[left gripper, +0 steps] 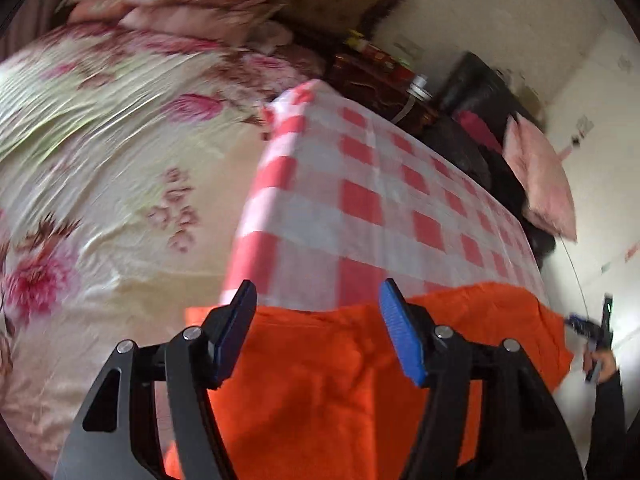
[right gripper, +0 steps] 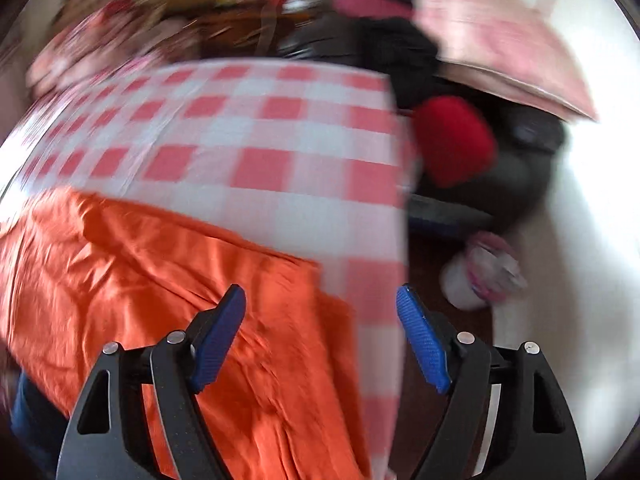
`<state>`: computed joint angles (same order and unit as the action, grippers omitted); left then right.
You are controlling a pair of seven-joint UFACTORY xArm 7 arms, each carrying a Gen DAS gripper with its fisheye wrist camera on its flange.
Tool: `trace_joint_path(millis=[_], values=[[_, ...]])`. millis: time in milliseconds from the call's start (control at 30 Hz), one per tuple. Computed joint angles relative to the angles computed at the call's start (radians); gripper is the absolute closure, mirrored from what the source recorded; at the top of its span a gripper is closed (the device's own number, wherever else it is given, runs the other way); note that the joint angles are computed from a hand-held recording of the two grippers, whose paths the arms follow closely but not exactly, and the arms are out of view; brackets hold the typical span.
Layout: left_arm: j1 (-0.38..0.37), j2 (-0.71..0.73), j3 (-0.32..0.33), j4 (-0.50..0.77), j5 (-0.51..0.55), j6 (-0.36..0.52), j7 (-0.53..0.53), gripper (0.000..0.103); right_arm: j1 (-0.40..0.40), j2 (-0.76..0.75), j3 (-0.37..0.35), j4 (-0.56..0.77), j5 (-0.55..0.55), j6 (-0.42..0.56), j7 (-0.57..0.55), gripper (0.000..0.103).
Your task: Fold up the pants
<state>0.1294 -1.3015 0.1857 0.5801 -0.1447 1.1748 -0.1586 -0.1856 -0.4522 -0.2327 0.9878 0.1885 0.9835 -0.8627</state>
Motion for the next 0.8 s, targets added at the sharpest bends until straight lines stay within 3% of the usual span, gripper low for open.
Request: trace_joint_path(millis=[67, 100, 167, 200, 267, 367, 467, 667, 800], values=[[-0.062, 0.026, -0.078, 0.024, -0.022, -0.001, 0.009, 0.036, 0.019, 0.073, -0.003, 0.064, 0.003, 0.081, -0.028, 0.016], [-0.073, 0.025, -0.103, 0.026, -0.027, -0.002, -0.002, 0.035, 0.037, 0.134, -0.027, 0.123, 0.02, 0.167, -0.025, 0.016], [-0.1, 0.019, -0.125, 0.02, -0.048, -0.012, -0.025, 0.035, 0.005, 0.193, -0.007, 0.167, 0.039, 0.236, -0.025, 0.018], [-0.108, 0.003, -0.135, 0.013, -0.056, -0.01, -0.042, 0.035, -0.004, 0.22, -0.005, 0.186, 0.052, 0.262, -0.026, 0.025], [-0.119, -0.027, -0.146, -0.007, -0.062, -0.001, -0.071, 0.035, -0.022, 0.239, -0.001, 0.198, 0.092, 0.305, -0.036, 0.049], [-0.113, -0.06, -0.169, -0.035, -0.022, 0.048, -0.101, 0.035, -0.031, 0.174, 0.024, 0.118, 0.082, 0.228, -0.089, 0.056], [-0.12, -0.076, -0.188, -0.052, -0.007, 0.076, -0.127, 0.035, -0.04, 0.136, 0.026, 0.073, 0.091, 0.148, -0.055, 0.06], [-0.139, -0.045, -0.24, -0.064, 0.02, 0.023, -0.171, 0.035, -0.069, 0.139, 0.011, 0.051, 0.059, 0.034, 0.048, 0.061], [-0.094, -0.08, -0.255, -0.079, 0.068, 0.006, -0.242, 0.035, -0.099, 0.125, -0.001, 0.031, 0.017, -0.017, 0.08, 0.059]])
